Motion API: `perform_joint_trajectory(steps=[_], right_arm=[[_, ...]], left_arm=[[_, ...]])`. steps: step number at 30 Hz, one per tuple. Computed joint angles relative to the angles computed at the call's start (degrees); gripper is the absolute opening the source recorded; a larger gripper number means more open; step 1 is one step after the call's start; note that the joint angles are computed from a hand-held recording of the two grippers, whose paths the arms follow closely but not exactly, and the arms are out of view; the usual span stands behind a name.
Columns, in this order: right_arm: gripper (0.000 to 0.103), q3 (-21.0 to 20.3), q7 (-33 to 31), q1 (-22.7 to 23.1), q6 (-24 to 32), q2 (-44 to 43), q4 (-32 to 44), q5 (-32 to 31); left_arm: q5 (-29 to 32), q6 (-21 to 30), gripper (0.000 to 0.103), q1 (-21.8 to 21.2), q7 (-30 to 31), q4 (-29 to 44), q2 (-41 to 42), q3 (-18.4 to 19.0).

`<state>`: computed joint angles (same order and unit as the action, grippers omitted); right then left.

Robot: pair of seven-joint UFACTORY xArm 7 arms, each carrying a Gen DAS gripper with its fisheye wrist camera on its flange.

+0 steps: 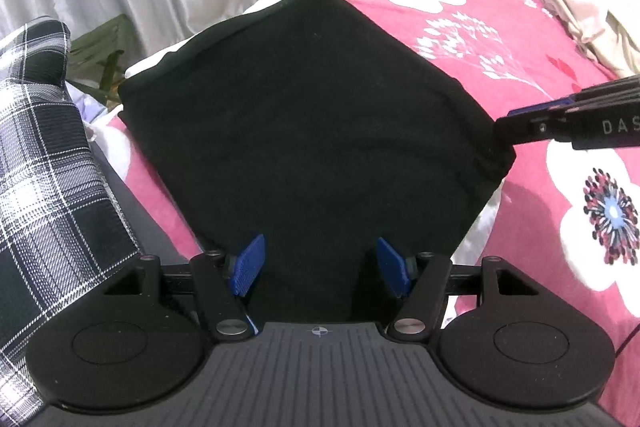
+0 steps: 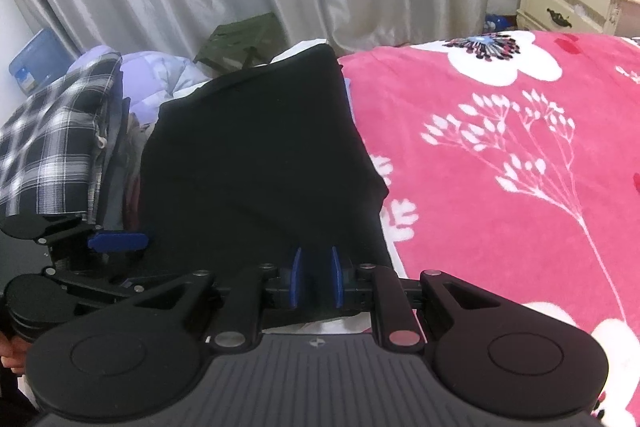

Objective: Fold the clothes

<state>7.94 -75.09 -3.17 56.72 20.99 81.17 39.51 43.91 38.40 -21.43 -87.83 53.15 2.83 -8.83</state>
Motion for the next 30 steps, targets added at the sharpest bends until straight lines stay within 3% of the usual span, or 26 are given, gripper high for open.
perform_joint_trajectory(steps=[30], right_arm=[[0.017,0.06,3.09,-0.87,-2.13,2.2,2.15,-0.91]], left_arm=[[-0.43,-0.31,0.063,-0.52,1.25,-0.67,-0.18,-0.34]])
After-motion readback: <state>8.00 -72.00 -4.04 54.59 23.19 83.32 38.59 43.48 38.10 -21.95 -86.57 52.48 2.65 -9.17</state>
